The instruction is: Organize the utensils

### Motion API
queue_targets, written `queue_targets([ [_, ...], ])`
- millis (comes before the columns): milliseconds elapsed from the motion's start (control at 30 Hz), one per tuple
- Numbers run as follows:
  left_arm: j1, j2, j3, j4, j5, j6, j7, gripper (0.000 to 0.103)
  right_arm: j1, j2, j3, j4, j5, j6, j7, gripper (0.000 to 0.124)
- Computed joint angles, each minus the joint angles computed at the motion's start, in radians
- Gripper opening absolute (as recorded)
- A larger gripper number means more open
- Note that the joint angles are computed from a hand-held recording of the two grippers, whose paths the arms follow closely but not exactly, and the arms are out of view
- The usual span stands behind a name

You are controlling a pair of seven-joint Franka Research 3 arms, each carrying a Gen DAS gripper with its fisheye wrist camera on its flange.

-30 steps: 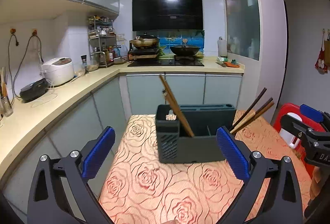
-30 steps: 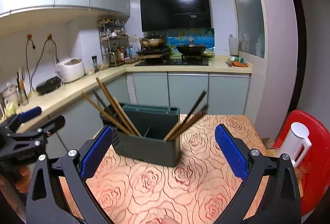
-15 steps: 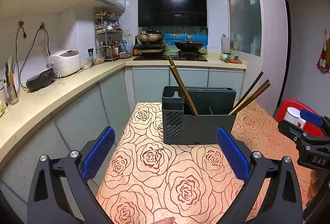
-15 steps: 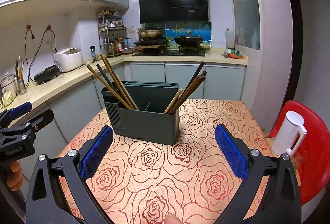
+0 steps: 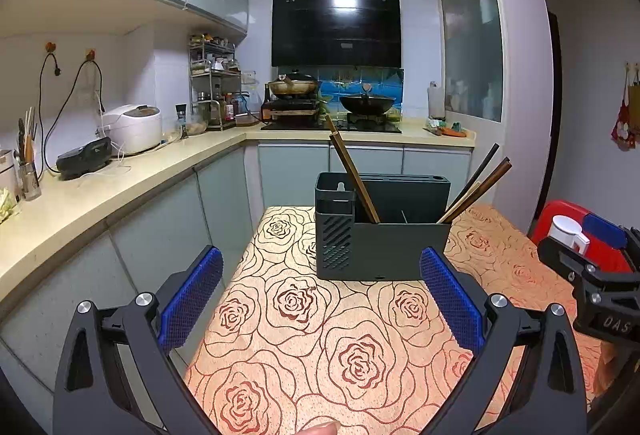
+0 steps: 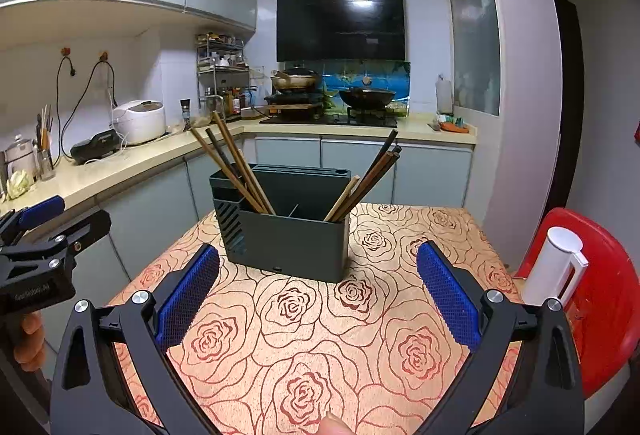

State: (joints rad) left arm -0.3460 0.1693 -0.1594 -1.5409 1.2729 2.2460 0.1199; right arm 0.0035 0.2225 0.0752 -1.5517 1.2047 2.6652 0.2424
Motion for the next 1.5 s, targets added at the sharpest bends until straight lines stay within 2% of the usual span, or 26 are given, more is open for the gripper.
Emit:
queue_targets([
  [167,-0.002,-0.01,-0.002,-0.025,0.027,0.008,-0.034,0.096,-0.003,-0.026,0.007,-0.036,0.094,0.019,-0.093,0.096],
  [400,0.004,-0.013,-0.005,-0.042,0.036,0.014,-0.063,0.096,0.008,-0.032,-0.007,-0.053,0.147,0.014,-0.136,0.096],
  [1500,-0.008,0.009,0.0,-0.037,0.033,0.002,-0.039,0.096,0.008,-0.018,-0.011,-0.049,0.124,0.001,-0.088,0.096],
])
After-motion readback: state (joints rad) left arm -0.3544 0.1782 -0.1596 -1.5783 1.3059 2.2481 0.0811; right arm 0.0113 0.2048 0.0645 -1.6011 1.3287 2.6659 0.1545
